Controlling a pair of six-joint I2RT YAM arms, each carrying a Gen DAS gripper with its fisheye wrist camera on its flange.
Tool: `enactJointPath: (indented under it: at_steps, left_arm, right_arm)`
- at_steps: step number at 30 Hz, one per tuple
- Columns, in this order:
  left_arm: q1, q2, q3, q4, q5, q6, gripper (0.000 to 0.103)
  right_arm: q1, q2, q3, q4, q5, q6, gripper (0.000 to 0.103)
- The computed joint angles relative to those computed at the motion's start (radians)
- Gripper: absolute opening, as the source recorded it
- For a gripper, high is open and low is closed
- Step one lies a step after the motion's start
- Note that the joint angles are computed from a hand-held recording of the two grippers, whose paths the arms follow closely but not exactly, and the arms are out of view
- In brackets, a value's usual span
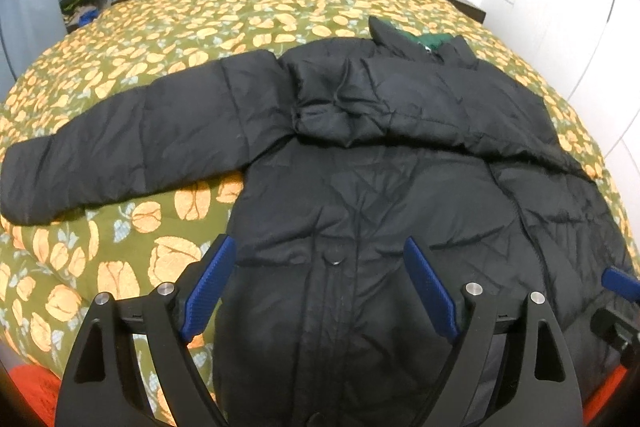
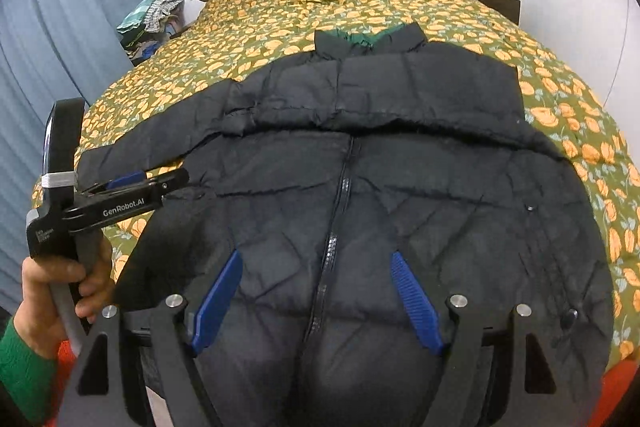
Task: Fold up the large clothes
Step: 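Press the folded sleeve flat with the left tool while the right tool releases, then grasp the cuff of the unfolded jacket sleeve with the left tool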
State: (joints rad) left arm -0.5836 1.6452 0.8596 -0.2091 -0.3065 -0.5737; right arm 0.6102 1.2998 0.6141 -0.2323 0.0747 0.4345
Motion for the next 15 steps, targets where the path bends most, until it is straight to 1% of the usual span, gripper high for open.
enactJointPath:
  at_steps: [4, 9, 13, 14, 15]
  left_arm:
    - [0.005, -0.028, 0.006, -0.027, 0.001, 0.002, 0.087]
    - [0.101, -0.144, -0.032, -0.03, 0.072, 0.01, 0.088]
    - [0.281, -0.237, -0.087, -0.037, 0.155, 0.0, 0.091]
    - [0.335, -0.25, -0.103, -0.033, 0.184, -0.007, 0.091]
    - [0.427, -0.258, -0.119, -0.034, 0.237, -0.018, 0.091]
  right_arm:
    - [0.012, 0.005, -0.009, 0.013, -0.013, 0.014, 0.079]
    - [0.023, -0.014, -0.009, 0.015, -0.007, 0.002, 0.078]
    - [0.004, -0.033, -0.017, 0.015, -0.017, 0.004, 0.078]
    - [-0.004, -0.04, -0.023, 0.016, -0.023, 0.007, 0.078]
    - [-0.012, -0.047, -0.029, 0.018, -0.027, 0.008, 0.078]
